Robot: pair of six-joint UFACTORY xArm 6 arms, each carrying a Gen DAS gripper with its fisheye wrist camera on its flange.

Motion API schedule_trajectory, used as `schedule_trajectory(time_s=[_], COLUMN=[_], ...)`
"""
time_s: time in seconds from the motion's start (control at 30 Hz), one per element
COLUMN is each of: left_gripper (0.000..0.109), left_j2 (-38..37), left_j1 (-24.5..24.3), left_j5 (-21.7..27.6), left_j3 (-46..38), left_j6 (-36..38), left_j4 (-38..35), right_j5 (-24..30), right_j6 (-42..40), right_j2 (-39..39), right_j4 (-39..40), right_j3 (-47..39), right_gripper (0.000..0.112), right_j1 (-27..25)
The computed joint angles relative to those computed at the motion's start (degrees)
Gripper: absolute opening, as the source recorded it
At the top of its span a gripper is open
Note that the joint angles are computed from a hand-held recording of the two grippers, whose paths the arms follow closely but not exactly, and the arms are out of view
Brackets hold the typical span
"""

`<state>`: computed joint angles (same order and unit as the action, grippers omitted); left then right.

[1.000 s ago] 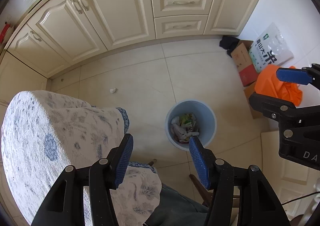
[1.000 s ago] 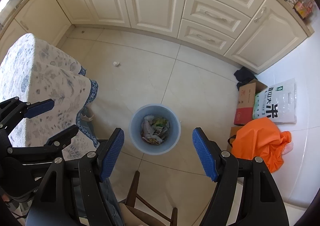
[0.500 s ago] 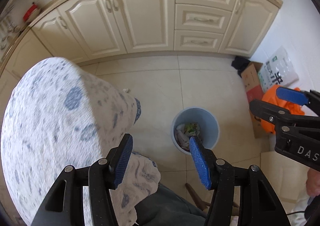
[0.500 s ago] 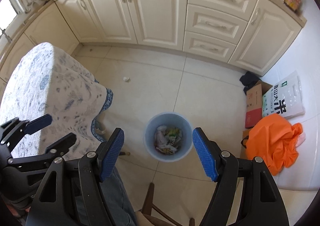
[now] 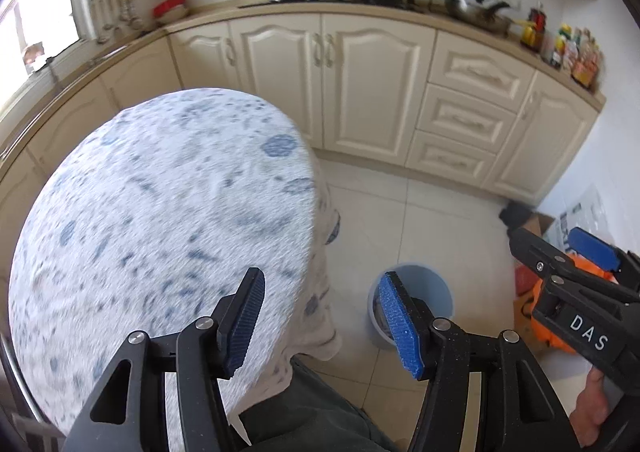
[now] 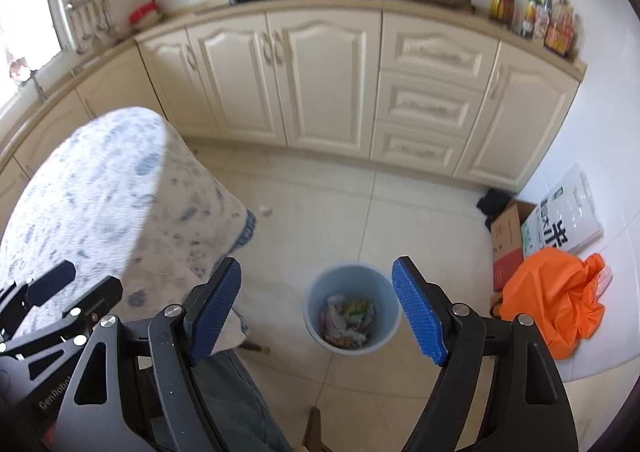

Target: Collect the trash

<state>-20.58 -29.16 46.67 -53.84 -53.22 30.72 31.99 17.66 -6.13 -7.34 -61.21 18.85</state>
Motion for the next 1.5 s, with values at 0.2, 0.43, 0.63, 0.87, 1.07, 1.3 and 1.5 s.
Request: schedule_trajectory(time_s=[0.2,0.43,0.63,0.87,1.07,1.3,1.5], left_gripper=[0.062,0.068,0.073,0.073,0.073,0.073,0.073], left_j2=[-12.0,-19.7,-21.3,-21.4,-20.5,-20.6,-21.9], left_j1=[-10.4,-25.5,-39.4,-50.7,-54.4,-56.9,-56.8], left_j5=[11.9,29.1,43.5,55.5,60.0,62.6,62.1], left_j3=[7.1,9.2,8.7,7.6,7.3,7.6,9.0], left_j6=[-18.2,-31.8,-40.6,-46.8,-48.8,-50.1,-50.5], left_j4=[14.1,24.1,28.8,30.6,32.0,33.3,33.8], right_j5=[-8.3,-11.1,-10.3,-11.1,-11.2,-11.0,-11.2], right_j6=[19.0,38.2,50.6,56.0,60.4,64.1,65.1], right_j2=[-7.4,-14.4,-19.5,-23.1,-25.4,-27.6,-28.0], right_j4=[-20.2,-41.4,-55.7,-60.6,-64.3,-68.6,-69.4], right_j3=[7.6,11.9,13.7,15.4,16.3,17.2,17.3], right_gripper=[0.093,0.099,0.102,0.102,0.103,0.103,0.103], right_j1=[3.0,5.8,8.1,9.3,10.0,10.4,10.5])
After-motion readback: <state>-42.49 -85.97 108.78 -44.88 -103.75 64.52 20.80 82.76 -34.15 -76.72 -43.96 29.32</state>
